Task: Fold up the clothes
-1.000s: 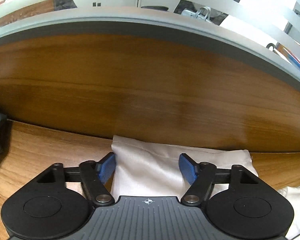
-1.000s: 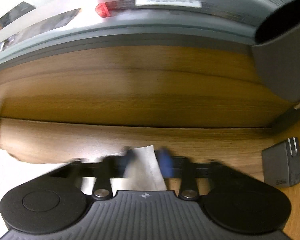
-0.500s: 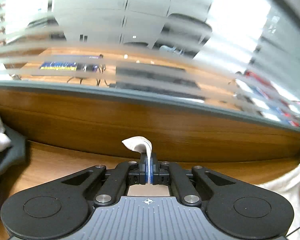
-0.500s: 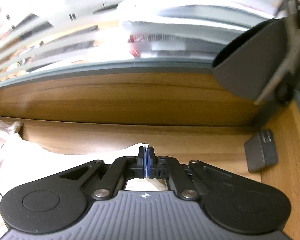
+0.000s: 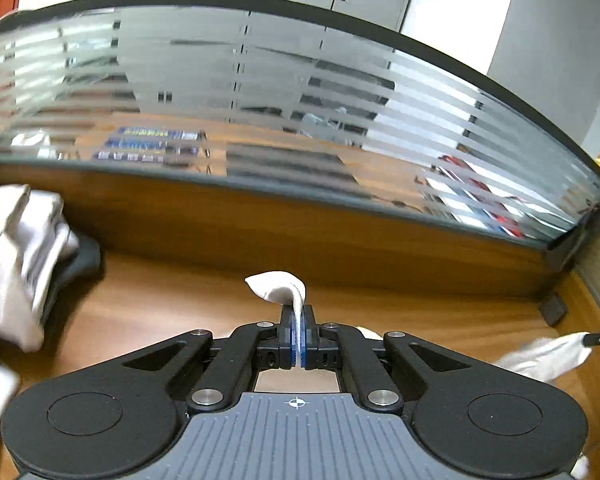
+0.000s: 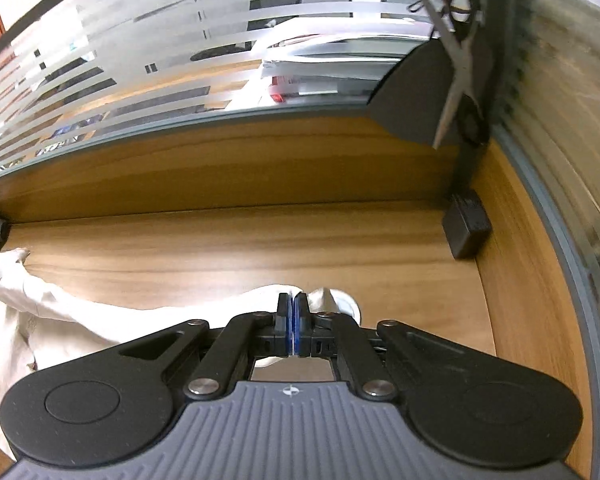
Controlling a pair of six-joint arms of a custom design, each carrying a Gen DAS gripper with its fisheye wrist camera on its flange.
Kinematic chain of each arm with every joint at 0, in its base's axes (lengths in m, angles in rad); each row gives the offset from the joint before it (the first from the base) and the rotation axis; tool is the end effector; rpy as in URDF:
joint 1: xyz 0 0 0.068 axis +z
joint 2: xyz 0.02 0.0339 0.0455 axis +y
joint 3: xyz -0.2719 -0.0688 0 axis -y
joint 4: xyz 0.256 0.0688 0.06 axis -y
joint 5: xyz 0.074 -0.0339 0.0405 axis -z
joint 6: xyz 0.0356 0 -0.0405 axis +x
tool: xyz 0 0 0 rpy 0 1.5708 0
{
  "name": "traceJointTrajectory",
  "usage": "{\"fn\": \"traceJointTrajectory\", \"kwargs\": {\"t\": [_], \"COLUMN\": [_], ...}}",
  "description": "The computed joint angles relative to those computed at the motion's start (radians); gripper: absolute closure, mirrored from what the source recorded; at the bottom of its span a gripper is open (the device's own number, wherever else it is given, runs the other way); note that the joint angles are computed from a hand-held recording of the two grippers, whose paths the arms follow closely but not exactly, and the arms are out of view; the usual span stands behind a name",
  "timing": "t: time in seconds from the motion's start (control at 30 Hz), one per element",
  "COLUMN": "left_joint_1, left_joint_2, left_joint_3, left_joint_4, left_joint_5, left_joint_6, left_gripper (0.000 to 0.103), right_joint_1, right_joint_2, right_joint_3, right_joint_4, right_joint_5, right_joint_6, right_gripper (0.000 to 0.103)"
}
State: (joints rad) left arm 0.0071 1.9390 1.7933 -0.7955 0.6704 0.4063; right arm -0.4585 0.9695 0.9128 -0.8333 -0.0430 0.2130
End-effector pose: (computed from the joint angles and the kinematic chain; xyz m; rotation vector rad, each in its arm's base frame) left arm 0.4400 -0.0190 0.3070 0.7196 2.2270 -0.6374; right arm 0.1748 -0.0846 0.2980 0.7929 2.3292 -0.0542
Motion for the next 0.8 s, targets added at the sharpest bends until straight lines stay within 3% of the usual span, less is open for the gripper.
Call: {"fn": "traceJointTrajectory", "kwargs": {"t": [0.1,0.47,0.7,0.8], "left_joint_1": [0.039,0.106,0.139,0.152], "left_joint_2": [-0.116,-0.215,-0.209,-0.206], "left_joint_3": [-0.156,-0.407,-0.489,-0.517], "left_joint_4": [-0.019,0.02,0.009,-0.002], "left_joint_5": [-0.007,-0.065,-0.13,-0.157], "left_joint_6": [0.064,0.16,0.237,0.265], "left_gripper": [0.099,0.099,0.097,0.09], "right_joint_1": [0.064,0.284,0.456,0.534], "right_joint_2": [-0.137,-0.388,-0.413,-0.391], "right_joint_3": [-0.062,-0.23,-0.327,-0.341], "right_joint_4": [-0.074,-0.233,-0.274,-0.306], "right_joint_5": [0.035,0.194,0.304,0.34], "right_joint_6": [0.053,0.238,0.355,0.429], "right_gripper": [0.102,0.102,0.101,0.097]}}
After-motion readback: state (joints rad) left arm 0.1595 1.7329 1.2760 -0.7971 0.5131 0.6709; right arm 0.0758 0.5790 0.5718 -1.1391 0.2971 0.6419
